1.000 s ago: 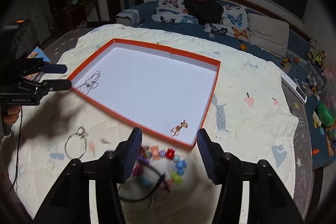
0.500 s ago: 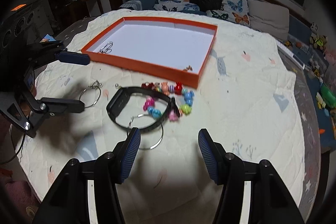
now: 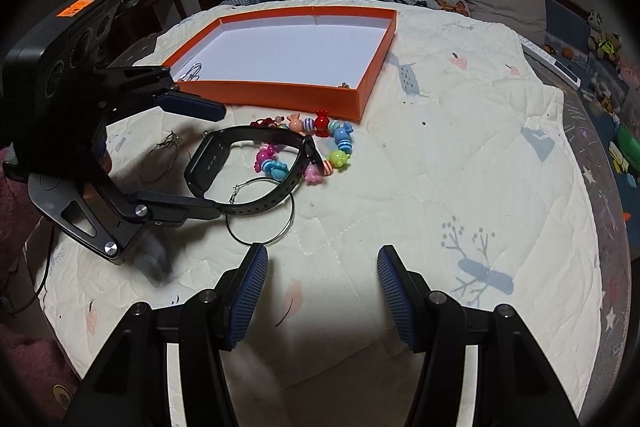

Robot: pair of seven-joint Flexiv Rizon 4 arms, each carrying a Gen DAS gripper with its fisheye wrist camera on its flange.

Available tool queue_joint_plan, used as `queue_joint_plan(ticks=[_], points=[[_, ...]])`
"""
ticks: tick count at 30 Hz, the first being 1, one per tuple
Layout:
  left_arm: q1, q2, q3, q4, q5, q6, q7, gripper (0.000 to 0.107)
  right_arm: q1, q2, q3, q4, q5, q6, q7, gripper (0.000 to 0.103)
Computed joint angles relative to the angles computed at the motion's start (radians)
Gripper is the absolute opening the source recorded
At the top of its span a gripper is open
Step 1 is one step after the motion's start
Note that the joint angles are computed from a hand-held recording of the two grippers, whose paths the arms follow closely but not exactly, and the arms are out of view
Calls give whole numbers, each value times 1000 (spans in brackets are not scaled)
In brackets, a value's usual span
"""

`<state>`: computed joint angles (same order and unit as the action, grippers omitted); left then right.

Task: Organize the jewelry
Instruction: 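Grasp the black watch band with the left gripper, then grasp a silver hoop earring with the right gripper while the left lifts the band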

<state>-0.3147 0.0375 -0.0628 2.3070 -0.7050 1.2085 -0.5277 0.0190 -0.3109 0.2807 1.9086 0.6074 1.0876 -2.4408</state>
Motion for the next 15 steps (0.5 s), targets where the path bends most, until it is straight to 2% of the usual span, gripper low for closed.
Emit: queue_joint_plan(ticks=[4,7,10,15], points=[[0,-21,-4,-12,-34,-22,48,67,8,-3,-1,0,-18,-3,1,63],[-11,-20,-14,6,-75,21,78,65,7,2,6,1,-18,-16,-14,63],[-16,-12,-13,13,-100,28,76,56,12,7,8,3,-18,-26,-30,63],[-32,24,-4,34,-152,54,74,54,31,5,8,6,-27,-25,-40,63]])
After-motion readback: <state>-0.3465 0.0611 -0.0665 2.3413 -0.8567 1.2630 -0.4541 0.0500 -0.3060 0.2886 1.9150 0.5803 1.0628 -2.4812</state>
